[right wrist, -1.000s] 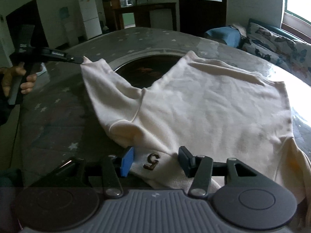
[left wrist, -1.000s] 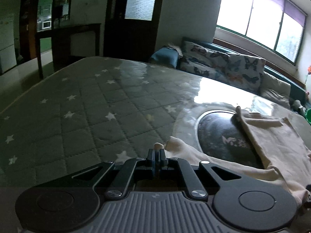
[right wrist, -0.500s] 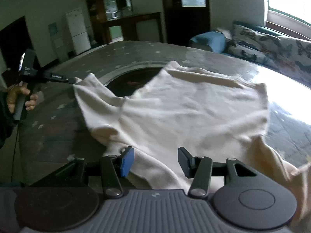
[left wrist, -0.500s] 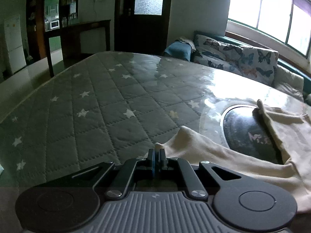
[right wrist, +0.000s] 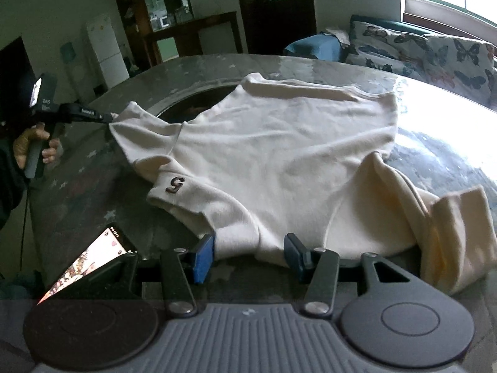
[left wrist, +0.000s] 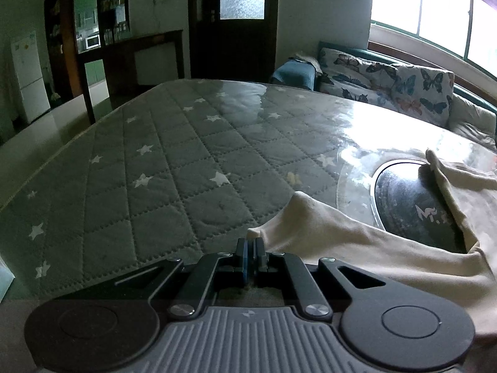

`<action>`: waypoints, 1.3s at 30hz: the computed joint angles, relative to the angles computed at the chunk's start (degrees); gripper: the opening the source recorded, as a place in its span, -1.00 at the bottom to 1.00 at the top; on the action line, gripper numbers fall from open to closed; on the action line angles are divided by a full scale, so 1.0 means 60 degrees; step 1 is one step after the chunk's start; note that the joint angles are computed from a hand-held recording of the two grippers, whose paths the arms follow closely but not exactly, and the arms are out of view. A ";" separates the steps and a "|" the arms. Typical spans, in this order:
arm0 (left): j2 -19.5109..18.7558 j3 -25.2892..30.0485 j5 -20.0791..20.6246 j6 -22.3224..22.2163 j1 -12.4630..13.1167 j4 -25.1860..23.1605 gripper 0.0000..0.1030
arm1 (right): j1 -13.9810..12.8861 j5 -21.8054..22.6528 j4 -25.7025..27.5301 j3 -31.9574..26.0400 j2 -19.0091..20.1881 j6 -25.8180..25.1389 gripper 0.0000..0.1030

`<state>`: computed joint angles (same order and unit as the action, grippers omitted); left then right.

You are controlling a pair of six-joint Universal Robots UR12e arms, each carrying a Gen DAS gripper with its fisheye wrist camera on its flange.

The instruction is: Fold clothes

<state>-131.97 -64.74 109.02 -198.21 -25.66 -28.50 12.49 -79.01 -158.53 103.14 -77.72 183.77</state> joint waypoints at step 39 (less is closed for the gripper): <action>-0.0727 0.1450 -0.2149 0.2085 -0.0457 0.0299 -0.89 | -0.0910 -0.4675 -0.2403 -0.0305 0.0167 0.3963 -0.95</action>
<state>-136.34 -56.04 96.12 -185.70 -28.41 -26.70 7.03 -107.05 -172.95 101.30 -76.72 207.55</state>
